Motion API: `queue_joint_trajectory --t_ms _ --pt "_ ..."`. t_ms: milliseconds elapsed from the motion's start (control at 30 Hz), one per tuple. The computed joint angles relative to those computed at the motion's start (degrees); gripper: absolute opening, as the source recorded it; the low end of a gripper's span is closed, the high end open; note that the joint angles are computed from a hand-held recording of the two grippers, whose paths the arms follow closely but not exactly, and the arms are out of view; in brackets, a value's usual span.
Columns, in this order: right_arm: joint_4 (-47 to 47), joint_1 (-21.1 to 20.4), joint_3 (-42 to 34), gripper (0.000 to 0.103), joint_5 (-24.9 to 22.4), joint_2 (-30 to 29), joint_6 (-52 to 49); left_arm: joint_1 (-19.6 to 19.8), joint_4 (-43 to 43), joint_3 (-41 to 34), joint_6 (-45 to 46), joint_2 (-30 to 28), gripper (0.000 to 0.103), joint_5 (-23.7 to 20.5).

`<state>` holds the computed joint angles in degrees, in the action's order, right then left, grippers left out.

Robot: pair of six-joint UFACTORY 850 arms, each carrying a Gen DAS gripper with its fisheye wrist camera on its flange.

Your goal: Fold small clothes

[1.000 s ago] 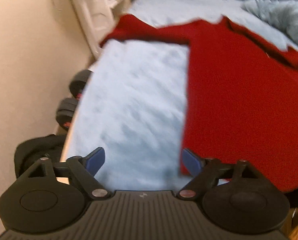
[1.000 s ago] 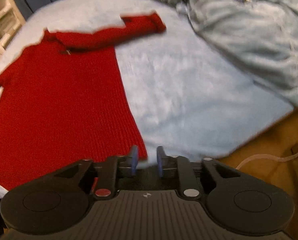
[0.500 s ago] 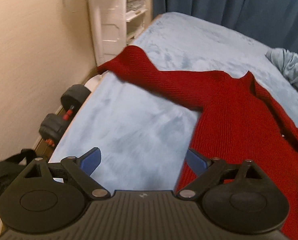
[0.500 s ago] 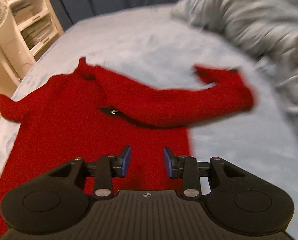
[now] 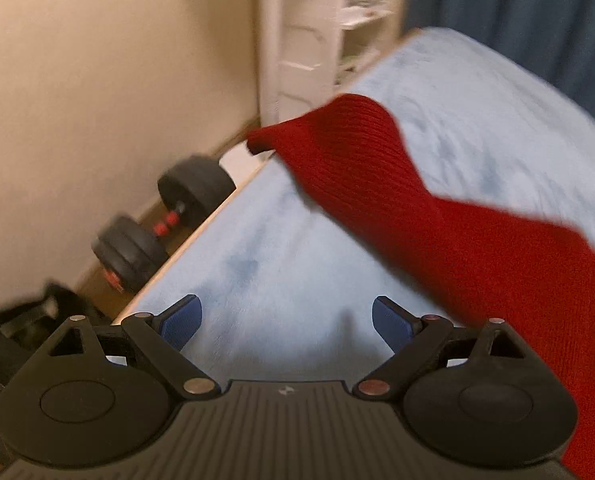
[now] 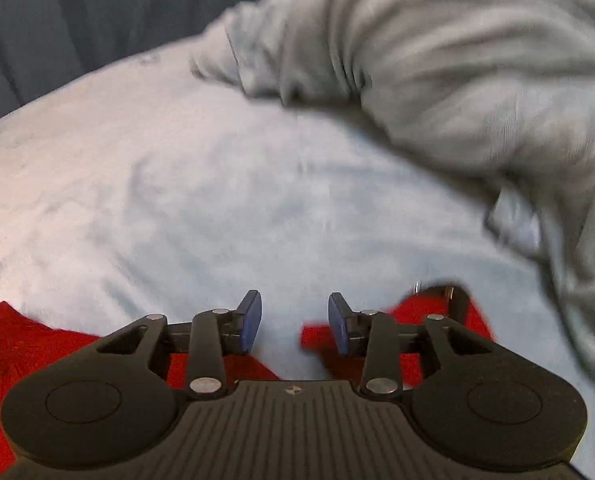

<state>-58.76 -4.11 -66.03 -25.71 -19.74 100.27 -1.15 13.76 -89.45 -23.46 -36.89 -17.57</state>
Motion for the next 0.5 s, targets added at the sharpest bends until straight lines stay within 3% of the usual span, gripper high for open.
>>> queue_joint_trajectory --t_ms 67,133,200,367,433,500 --pt "-9.23 0.72 6.06 0.039 4.39 4.68 10.54 1.21 -10.22 -3.26 6.12 -2.45 0.095 -1.0" --pt "-14.61 1.92 11.2 0.04 7.8 9.29 15.71 1.81 -14.21 -7.94 7.35 -5.9 0.095 -4.12" --pt "-13.93 3.72 15.11 0.04 9.11 13.18 14.43 2.27 -17.39 -11.61 7.91 -8.42 0.095 -6.18" --pt "-2.7 8.01 20.92 0.04 9.86 18.88 4.78 5.33 -46.56 -17.63 20.68 -12.78 0.095 -5.88" --pt "0.34 9.31 22.42 0.04 9.98 20.02 2.42 6.73 -57.14 -21.85 24.63 -15.98 0.095 -10.2" --pt "4.86 10.86 22.86 0.04 9.09 20.45 -2.16 7.33 -60.22 -26.35 21.87 -19.15 0.095 -13.74"
